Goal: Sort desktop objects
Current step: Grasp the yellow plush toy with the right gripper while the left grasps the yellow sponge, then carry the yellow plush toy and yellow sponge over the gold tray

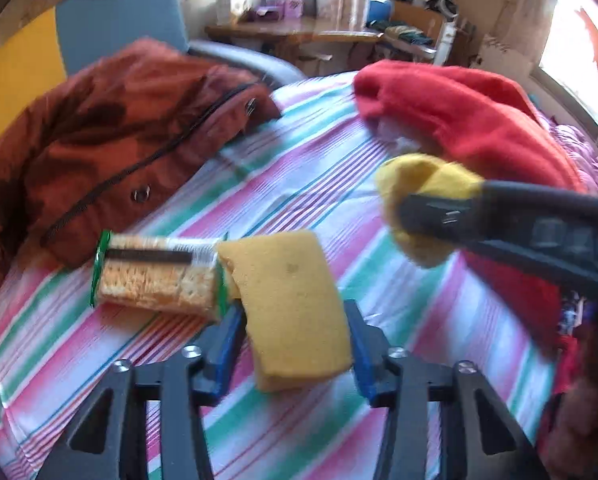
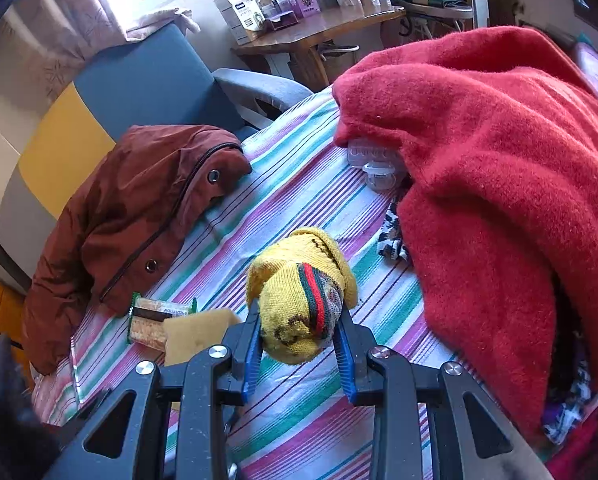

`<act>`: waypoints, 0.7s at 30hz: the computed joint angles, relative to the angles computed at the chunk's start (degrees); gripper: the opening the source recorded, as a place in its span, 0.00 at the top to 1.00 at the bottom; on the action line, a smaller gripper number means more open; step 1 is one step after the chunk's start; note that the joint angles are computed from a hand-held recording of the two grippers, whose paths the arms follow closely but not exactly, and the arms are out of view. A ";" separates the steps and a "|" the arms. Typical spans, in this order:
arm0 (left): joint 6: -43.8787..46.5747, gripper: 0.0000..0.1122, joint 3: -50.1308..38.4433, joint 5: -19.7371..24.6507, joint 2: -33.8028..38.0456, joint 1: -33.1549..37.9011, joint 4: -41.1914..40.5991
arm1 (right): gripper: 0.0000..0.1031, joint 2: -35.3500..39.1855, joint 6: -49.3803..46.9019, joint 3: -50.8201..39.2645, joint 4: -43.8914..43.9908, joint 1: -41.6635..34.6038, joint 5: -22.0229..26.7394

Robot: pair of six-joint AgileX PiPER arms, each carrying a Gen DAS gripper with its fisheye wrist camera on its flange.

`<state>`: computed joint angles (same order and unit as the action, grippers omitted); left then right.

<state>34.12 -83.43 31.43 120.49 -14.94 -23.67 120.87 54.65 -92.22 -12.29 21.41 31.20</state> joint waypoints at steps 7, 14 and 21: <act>9.22 0.63 6.44 0.03 -3.86 4.74 -9.29 | 0.69 3.49 -9.57 -4.74 7.30 -0.07 3.29; 18.71 0.63 20.48 -5.38 -13.54 10.82 -16.49 | 0.69 6.48 -14.09 -8.62 9.60 0.65 7.01; 27.80 0.63 30.09 -8.27 -20.14 18.22 -22.52 | 0.68 8.03 -21.03 -11.00 12.85 1.78 7.61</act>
